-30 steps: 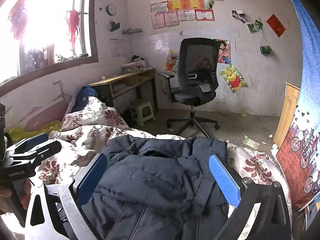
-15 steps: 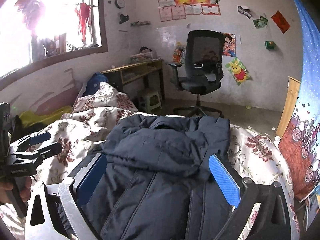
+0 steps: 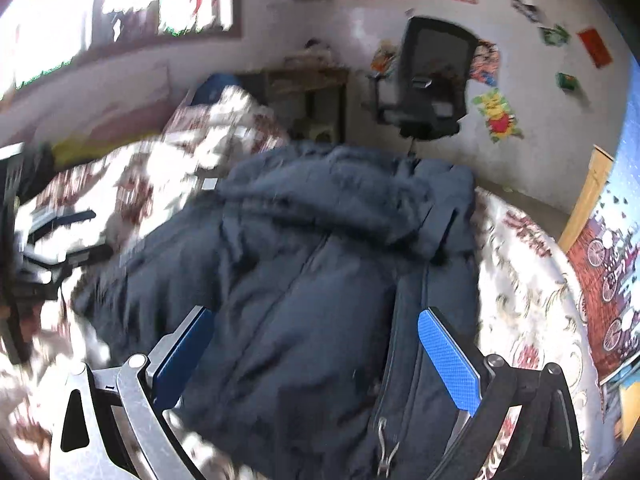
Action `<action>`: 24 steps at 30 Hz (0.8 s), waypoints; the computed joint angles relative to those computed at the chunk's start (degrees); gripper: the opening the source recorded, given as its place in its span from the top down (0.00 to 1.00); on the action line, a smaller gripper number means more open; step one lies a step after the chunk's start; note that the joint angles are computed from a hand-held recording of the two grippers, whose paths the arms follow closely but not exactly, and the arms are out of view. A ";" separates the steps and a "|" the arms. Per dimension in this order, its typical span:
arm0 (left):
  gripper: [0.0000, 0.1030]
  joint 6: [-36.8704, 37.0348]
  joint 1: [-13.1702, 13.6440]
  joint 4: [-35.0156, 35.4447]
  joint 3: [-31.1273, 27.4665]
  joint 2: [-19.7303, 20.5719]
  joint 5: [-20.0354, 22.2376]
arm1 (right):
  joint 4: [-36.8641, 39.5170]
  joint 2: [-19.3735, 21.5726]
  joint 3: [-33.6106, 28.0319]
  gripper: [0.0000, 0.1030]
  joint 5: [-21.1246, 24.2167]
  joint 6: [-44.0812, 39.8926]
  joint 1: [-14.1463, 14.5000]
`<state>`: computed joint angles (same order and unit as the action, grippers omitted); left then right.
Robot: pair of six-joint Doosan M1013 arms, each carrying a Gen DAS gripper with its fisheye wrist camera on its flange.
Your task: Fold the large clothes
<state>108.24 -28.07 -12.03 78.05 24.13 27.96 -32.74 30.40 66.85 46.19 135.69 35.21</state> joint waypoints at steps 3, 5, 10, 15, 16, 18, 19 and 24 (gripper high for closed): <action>0.08 -2.11 -0.37 3.47 1.36 -0.11 0.18 | 4.82 0.43 0.22 0.00 2.11 -5.46 0.28; 0.07 -3.79 -0.54 5.30 2.21 -0.20 0.46 | 7.43 0.57 0.45 0.00 3.04 -8.01 0.34; 0.08 -5.54 -0.58 7.98 3.11 -0.20 2.00 | 13.11 1.26 0.39 0.00 6.63 -11.97 0.16; 0.08 -5.11 -0.64 10.72 4.50 -0.54 2.07 | 16.26 2.37 -0.36 0.00 10.75 -14.84 0.14; 0.08 -3.75 -0.49 10.32 4.88 -0.62 2.40 | 17.11 2.75 -0.73 0.00 12.06 -15.70 0.13; 0.08 -0.65 -0.04 7.61 5.55 -0.75 2.98 | 18.43 3.32 -1.20 0.00 13.70 -17.43 0.09; 0.08 2.10 0.26 5.54 5.97 -0.77 3.64 | 18.94 3.61 -1.34 0.00 14.40 -18.26 0.15; 0.08 6.40 -0.17 8.50 8.12 -0.79 4.04 | 20.59 5.04 -2.37 0.00 17.71 -21.77 0.42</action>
